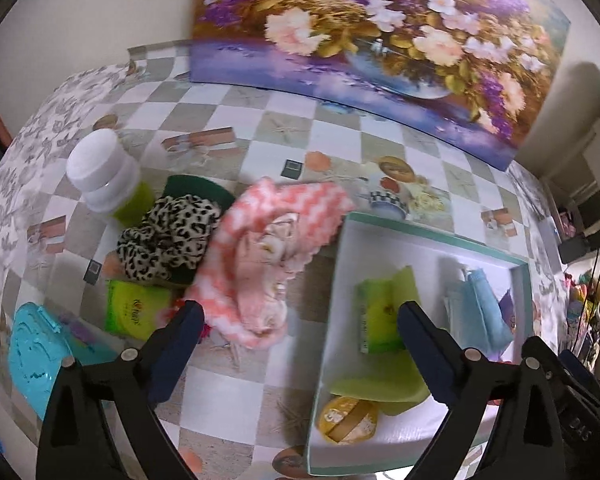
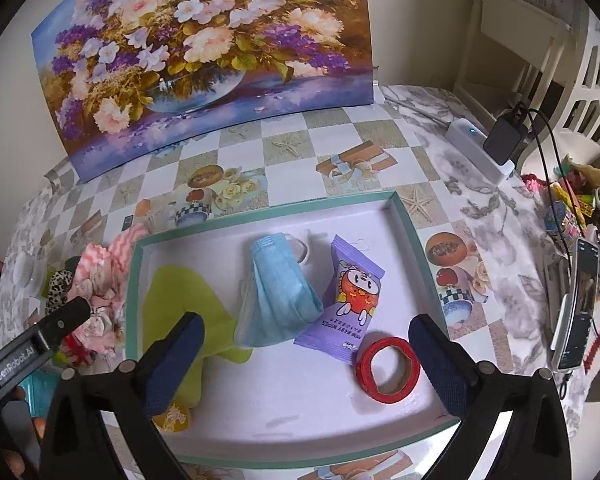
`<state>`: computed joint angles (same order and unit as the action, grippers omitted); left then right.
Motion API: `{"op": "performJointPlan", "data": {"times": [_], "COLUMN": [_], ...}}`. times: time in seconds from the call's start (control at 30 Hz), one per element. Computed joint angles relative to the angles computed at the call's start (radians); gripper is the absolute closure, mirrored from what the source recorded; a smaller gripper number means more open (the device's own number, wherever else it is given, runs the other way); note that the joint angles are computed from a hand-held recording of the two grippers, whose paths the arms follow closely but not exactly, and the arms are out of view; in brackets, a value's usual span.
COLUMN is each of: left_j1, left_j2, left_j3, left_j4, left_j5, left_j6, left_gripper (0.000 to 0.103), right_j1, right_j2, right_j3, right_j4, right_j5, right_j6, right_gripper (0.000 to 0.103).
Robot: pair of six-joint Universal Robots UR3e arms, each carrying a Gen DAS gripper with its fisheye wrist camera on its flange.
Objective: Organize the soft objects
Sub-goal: 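Move both open grippers back over the remaining pile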
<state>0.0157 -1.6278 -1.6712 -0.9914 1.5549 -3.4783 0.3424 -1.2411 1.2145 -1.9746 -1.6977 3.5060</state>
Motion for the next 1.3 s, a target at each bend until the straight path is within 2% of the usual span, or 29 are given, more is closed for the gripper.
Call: {"op": "performJointPlan", "data": {"times": [0.23, 0.73, 1.1, 1.3], "left_j1": [0.022, 0.192, 0.451, 0.470], "left_j2": [0.011, 0.139, 0.262, 0.258], "left_j3": [0.016, -0.047, -0.171, -0.197], "left_j4": [-0.040, -0.113, -0.180, -0.162], "left_j5": [0.015, -0.043, -0.119, -0.118], "left_j6": [0.021, 0.126, 0.202, 0.219], "left_gripper": [0.006, 0.006, 0.006, 0.006], "right_j1": [0.001, 0.069, 0.183, 0.245], "right_j2": [-0.008, 0.060, 0.246, 0.377], "right_j3": [-0.021, -0.149, -0.389, -0.537], "right_j4": [0.017, 0.066, 0.112, 0.136], "right_j5": [0.014, 0.041, 0.113, 0.124], "right_j6": [0.008, 0.004, 0.004, -0.025], "right_gripper": [0.000, 0.000, 0.000, 0.000]}}
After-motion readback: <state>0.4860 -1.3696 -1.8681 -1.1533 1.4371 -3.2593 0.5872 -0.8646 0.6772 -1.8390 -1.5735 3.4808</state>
